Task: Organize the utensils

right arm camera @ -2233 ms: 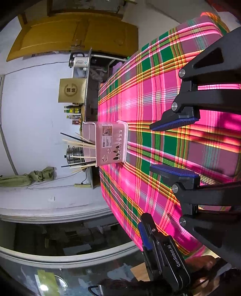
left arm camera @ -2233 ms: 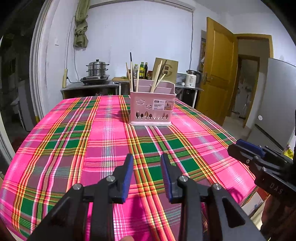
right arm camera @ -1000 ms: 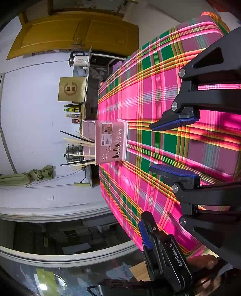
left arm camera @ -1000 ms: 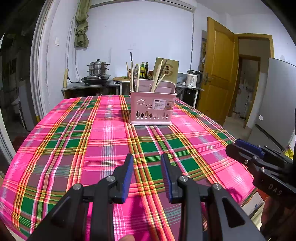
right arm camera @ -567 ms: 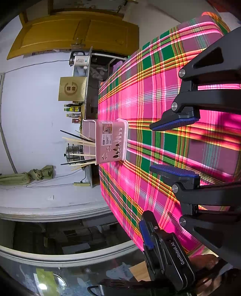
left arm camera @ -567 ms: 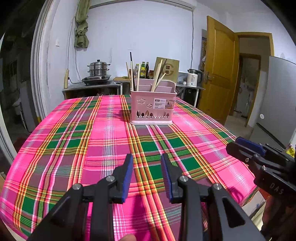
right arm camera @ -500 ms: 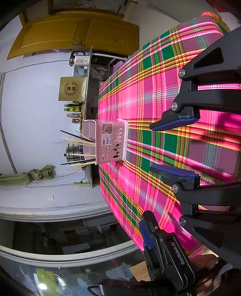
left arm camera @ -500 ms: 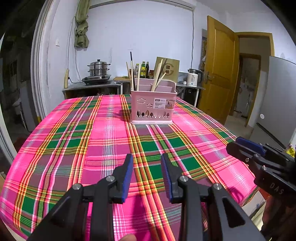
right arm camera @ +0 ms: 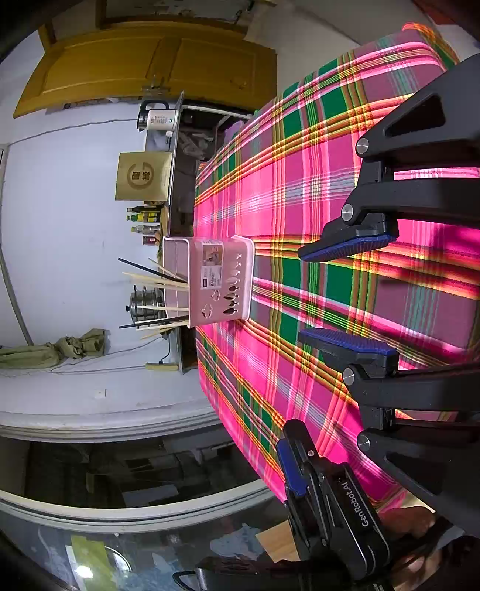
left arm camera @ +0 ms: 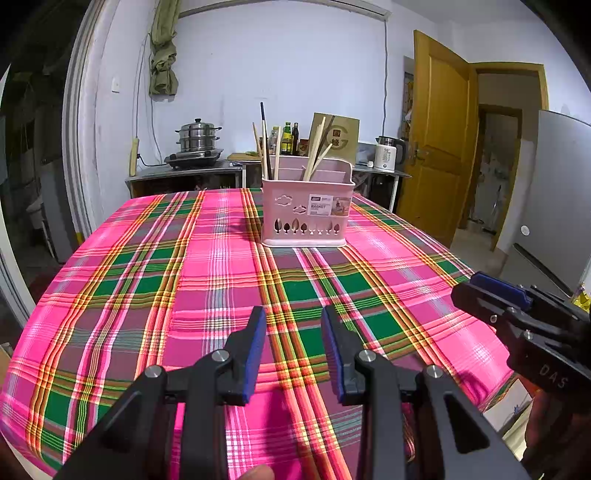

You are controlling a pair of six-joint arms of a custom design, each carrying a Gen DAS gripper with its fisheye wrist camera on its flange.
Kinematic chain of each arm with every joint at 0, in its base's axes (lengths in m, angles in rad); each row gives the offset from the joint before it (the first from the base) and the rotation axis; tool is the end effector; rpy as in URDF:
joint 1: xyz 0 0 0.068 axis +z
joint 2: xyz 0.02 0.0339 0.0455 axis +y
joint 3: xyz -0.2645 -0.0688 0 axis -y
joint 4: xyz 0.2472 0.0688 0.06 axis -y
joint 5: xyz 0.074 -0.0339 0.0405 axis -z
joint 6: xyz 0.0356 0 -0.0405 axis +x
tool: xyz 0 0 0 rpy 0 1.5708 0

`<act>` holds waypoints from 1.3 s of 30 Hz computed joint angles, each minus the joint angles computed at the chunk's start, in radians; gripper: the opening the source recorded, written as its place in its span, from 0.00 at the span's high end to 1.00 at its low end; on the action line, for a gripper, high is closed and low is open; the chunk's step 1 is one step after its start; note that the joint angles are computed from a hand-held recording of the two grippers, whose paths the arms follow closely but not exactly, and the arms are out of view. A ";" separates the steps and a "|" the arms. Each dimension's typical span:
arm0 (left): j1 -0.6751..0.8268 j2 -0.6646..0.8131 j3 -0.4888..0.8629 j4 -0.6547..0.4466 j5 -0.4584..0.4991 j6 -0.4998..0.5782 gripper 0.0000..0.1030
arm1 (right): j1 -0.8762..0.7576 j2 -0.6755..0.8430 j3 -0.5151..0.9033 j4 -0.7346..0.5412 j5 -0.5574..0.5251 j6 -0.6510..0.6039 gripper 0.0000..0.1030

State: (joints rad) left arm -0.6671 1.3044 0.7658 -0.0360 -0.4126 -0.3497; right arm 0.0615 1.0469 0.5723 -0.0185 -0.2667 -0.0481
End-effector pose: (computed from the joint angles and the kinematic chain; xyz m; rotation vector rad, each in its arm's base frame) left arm 0.2310 -0.1638 0.2354 0.0951 2.0944 -0.1706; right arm 0.2294 0.0235 0.2316 -0.2765 2.0382 0.2832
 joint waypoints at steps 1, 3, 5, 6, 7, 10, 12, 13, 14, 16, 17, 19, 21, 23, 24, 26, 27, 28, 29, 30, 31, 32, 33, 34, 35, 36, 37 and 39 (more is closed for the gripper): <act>0.001 0.001 0.001 -0.001 0.000 0.000 0.69 | 0.000 0.001 0.000 0.000 0.001 0.000 0.63; 0.001 0.000 -0.001 0.000 0.003 -0.001 0.69 | 0.000 0.001 0.001 -0.002 -0.001 0.001 0.63; -0.003 0.001 -0.003 0.001 -0.003 -0.001 0.69 | 0.002 0.003 0.001 0.000 0.003 0.001 0.63; -0.001 0.001 -0.004 0.002 -0.003 0.001 0.69 | 0.001 0.002 0.000 0.000 0.002 0.001 0.63; 0.000 0.000 -0.004 0.002 0.000 0.001 0.69 | -0.001 0.001 -0.001 0.001 0.000 0.002 0.63; -0.003 0.001 -0.004 0.003 -0.004 -0.001 0.69 | 0.001 0.001 -0.003 0.006 0.002 0.000 0.63; 0.000 0.001 -0.005 0.005 0.000 -0.002 0.69 | -0.002 0.001 -0.005 0.008 -0.001 -0.002 0.63; -0.003 0.001 -0.004 0.002 -0.004 -0.004 0.69 | -0.003 0.000 -0.006 0.009 -0.001 -0.003 0.63; -0.002 0.002 -0.004 0.003 -0.006 -0.003 0.69 | -0.003 0.000 -0.007 0.007 -0.001 -0.004 0.63; -0.008 0.000 -0.004 -0.001 -0.013 -0.006 0.69 | -0.003 0.000 -0.004 0.004 -0.002 -0.003 0.63; -0.008 0.000 -0.004 -0.002 -0.012 -0.007 0.69 | -0.006 -0.002 -0.006 0.004 -0.005 -0.004 0.63; -0.007 0.000 -0.005 -0.002 -0.005 -0.006 0.69 | -0.005 -0.001 -0.004 0.003 -0.004 -0.004 0.63; -0.009 0.000 -0.004 -0.002 -0.007 -0.006 0.69 | -0.006 -0.003 -0.005 0.001 -0.006 -0.004 0.63; -0.012 0.001 -0.005 -0.001 -0.017 -0.002 0.69 | -0.003 -0.005 -0.005 -0.001 -0.002 -0.004 0.63; -0.014 0.001 -0.005 -0.001 -0.019 -0.002 0.69 | -0.003 -0.005 -0.005 -0.003 -0.003 -0.004 0.63; -0.016 0.001 -0.006 0.001 -0.021 -0.002 0.69 | -0.007 -0.007 -0.006 -0.007 -0.007 -0.006 0.63; -0.013 0.000 -0.008 0.003 -0.018 0.000 0.69 | -0.002 -0.006 -0.006 -0.006 -0.003 -0.005 0.63; -0.013 0.000 -0.007 0.001 -0.016 0.000 0.69 | -0.001 -0.006 -0.006 -0.006 -0.002 -0.005 0.63; -0.013 0.000 -0.007 0.000 -0.018 0.000 0.69 | -0.004 -0.010 -0.008 -0.008 -0.005 -0.006 0.63; -0.012 0.000 -0.008 0.002 -0.019 0.003 0.69 | -0.002 -0.008 -0.007 -0.005 -0.003 -0.006 0.63; -0.010 -0.001 -0.009 0.005 -0.015 0.006 0.69 | 0.000 -0.006 -0.007 -0.005 -0.001 -0.005 0.63; -0.011 -0.001 -0.010 0.005 -0.015 0.006 0.69 | -0.003 -0.009 -0.009 -0.005 -0.004 -0.006 0.63; -0.014 0.001 -0.009 0.005 -0.019 0.004 0.69 | 0.003 -0.004 -0.007 -0.002 0.001 -0.004 0.63; -0.017 0.001 -0.010 0.005 -0.022 0.001 0.69 | 0.003 -0.004 -0.007 -0.003 0.002 -0.004 0.63; -0.017 0.002 -0.010 0.005 -0.020 0.000 0.69 | 0.001 -0.007 -0.009 -0.004 0.000 -0.006 0.63; -0.013 0.001 -0.011 0.006 -0.017 0.000 0.69 | 0.002 -0.006 -0.008 -0.003 0.001 -0.004 0.63; -0.019 0.001 -0.013 0.007 -0.023 -0.005 0.69 | 0.003 -0.004 -0.006 -0.003 0.002 -0.003 0.63; -0.015 -0.003 -0.015 0.008 -0.020 -0.003 0.69 | 0.002 -0.007 -0.008 -0.003 0.001 -0.003 0.63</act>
